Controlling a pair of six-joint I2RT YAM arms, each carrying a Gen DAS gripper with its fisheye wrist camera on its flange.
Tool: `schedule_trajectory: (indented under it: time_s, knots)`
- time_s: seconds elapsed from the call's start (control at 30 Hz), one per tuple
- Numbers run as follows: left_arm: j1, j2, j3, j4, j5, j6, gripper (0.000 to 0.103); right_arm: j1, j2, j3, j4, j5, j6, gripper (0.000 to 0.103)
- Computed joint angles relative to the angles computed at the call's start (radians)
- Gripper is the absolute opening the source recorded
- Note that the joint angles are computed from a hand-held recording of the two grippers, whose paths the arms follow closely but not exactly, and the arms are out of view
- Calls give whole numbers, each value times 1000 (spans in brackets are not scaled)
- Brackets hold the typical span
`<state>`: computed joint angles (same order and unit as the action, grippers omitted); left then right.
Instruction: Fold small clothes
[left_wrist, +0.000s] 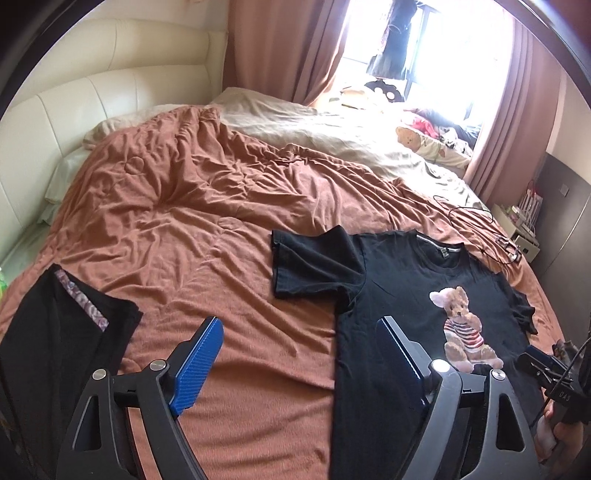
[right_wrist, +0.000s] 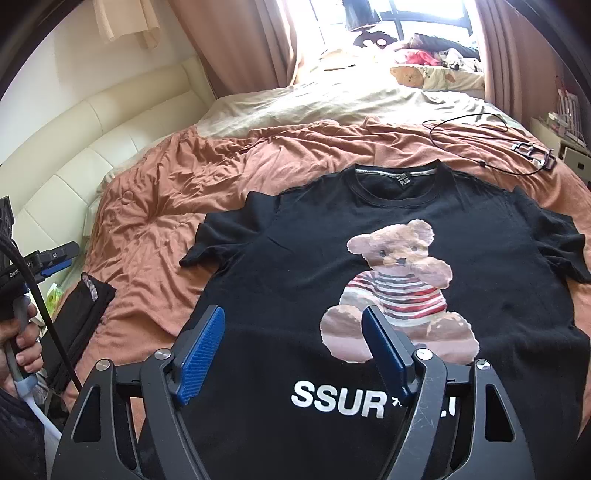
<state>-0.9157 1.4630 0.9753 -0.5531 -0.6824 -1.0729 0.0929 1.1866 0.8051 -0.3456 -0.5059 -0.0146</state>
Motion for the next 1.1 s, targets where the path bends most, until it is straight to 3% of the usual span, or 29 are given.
schedule_trajectory:
  time_s: [0.1,0.27,0.43,0.53,0.63,0.87,1.1]
  knots:
    - [98,31,-2,96,87,94,85,22,98,53,31,-10,26,62]
    - [233,122,39,187,207,206,84,74,261,155,81,16,75,61]
    - [348,234,96,257,304,290,84,115,433,278,120,12,117,49]
    - [403,311,129,307,356,321,84,134,549,380,112,28,154,34]
    - [455,413,200,316,407,354,79,155,660,490,88,26,182,31]
    - [539,634,373,321,491,424,78,188,896,751,10,28,248,17]
    - [593,798,523,279,521,456,78,223,1049,942,-37,14,302,6]
